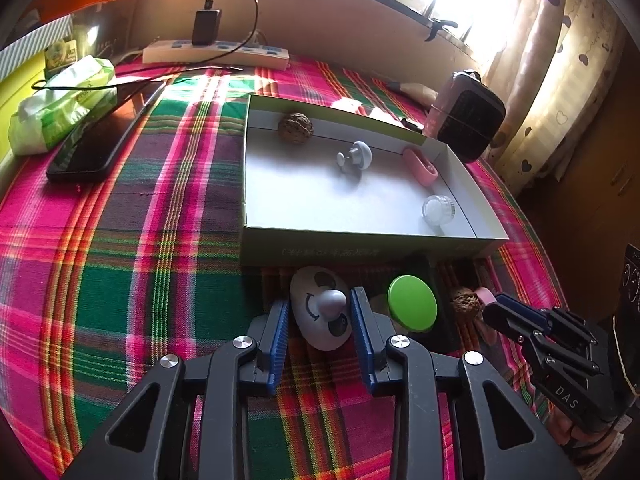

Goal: Organize objects
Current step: 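Grasp the white panda-face ball with the left tool while the right tool holds the pink clip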

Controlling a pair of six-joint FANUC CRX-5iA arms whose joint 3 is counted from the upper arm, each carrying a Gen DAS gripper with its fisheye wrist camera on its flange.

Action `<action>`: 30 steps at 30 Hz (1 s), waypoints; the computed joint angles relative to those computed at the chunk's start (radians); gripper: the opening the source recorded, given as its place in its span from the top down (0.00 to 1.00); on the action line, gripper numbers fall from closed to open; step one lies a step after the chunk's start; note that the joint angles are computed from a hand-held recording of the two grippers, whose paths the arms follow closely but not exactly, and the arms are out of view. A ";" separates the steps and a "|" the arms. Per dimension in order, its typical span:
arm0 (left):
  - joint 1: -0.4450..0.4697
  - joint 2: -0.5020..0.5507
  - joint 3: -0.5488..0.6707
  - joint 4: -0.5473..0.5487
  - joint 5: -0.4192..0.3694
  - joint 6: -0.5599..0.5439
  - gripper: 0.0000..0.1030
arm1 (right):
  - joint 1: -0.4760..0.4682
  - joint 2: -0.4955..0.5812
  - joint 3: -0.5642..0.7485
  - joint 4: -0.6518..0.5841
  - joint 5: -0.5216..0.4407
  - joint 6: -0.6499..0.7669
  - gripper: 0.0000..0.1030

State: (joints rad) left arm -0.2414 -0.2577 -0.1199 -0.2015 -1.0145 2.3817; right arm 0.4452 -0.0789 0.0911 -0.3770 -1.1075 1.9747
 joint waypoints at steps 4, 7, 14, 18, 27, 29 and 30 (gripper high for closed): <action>-0.007 -0.011 0.003 -0.024 -0.012 0.018 0.76 | -0.004 -0.005 -0.003 0.005 -0.006 -0.003 0.82; -0.004 -0.022 -0.004 -0.024 -0.016 0.022 0.76 | -0.007 -0.009 -0.006 0.003 -0.005 -0.005 0.82; -0.023 -0.042 -0.006 -0.035 -0.043 0.023 0.76 | -0.003 -0.003 -0.005 -0.001 -0.022 0.002 0.82; -0.029 -0.042 -0.007 -0.031 -0.048 0.019 0.76 | 0.002 -0.004 -0.014 0.004 -0.013 0.007 0.82; -0.020 -0.034 -0.011 -0.005 -0.037 0.005 0.76 | 0.017 0.003 -0.021 0.033 -0.001 0.000 0.67; -0.021 -0.032 -0.008 -0.008 -0.042 0.008 0.75 | 0.022 0.003 -0.023 0.041 0.004 -0.005 0.66; -0.021 -0.029 -0.007 -0.008 -0.043 0.005 0.73 | 0.023 0.003 -0.023 0.044 0.005 -0.006 0.66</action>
